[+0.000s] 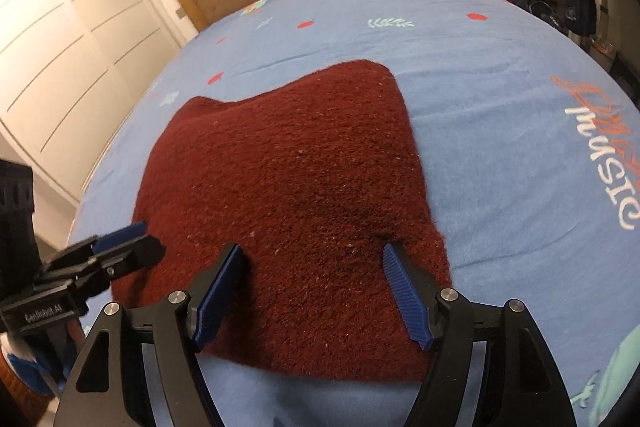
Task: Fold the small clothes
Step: 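Close the right tool on the sweater's other end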
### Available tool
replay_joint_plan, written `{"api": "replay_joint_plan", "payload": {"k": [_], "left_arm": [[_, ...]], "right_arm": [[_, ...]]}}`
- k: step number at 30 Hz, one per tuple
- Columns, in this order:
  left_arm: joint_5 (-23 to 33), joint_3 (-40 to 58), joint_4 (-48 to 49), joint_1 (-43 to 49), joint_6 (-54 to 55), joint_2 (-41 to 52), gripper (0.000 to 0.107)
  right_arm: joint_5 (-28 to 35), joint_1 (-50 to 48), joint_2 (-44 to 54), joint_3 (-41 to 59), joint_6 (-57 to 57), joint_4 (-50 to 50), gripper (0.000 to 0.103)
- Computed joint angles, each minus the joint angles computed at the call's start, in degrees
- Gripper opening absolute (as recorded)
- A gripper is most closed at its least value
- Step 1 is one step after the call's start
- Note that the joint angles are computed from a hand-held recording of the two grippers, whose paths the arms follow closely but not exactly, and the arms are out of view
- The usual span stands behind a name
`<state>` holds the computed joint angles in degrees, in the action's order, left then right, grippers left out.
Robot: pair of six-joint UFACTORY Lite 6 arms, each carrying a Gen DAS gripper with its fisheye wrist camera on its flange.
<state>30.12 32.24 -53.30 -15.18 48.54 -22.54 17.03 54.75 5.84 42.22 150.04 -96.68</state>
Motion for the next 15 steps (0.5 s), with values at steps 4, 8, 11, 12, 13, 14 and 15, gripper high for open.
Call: {"api": "replay_joint_plan", "payload": {"k": [4,8,11,12,13,14,15], "left_arm": [[3.90,2.14,5.32,3.69,-4.30,-4.03,0.058],[6.13,4.79,5.51,8.54,-2.53,-3.40,0.065],[6.28,6.36,4.34,10.68,-0.10,0.26,0.068],[6.17,6.68,3.70,11.13,0.79,1.67,0.069],[6.14,7.10,2.75,11.64,1.86,3.36,0.069],[6.45,7.46,0.77,12.64,3.89,5.70,0.069],[6.98,7.90,-0.71,13.33,5.22,7.56,0.069]], "right_arm": [[1.96,2.30,-6.78,-1.95,-9.50,8.95,0.074],[6.93,3.77,-12.47,-2.57,-18.42,17.28,0.078],[6.40,1.21,-12.28,-1.44,-24.04,21.80,0.080],[5.02,-0.04,-12.11,-1.65,-24.88,22.63,0.080],[2.13,-2.34,-11.19,-1.85,-25.30,22.80,0.081],[-0.06,-3.83,-10.44,-1.98,-25.29,22.51,0.081],[-3.65,-6.08,-8.67,-1.97,-24.76,21.58,0.081]]}}
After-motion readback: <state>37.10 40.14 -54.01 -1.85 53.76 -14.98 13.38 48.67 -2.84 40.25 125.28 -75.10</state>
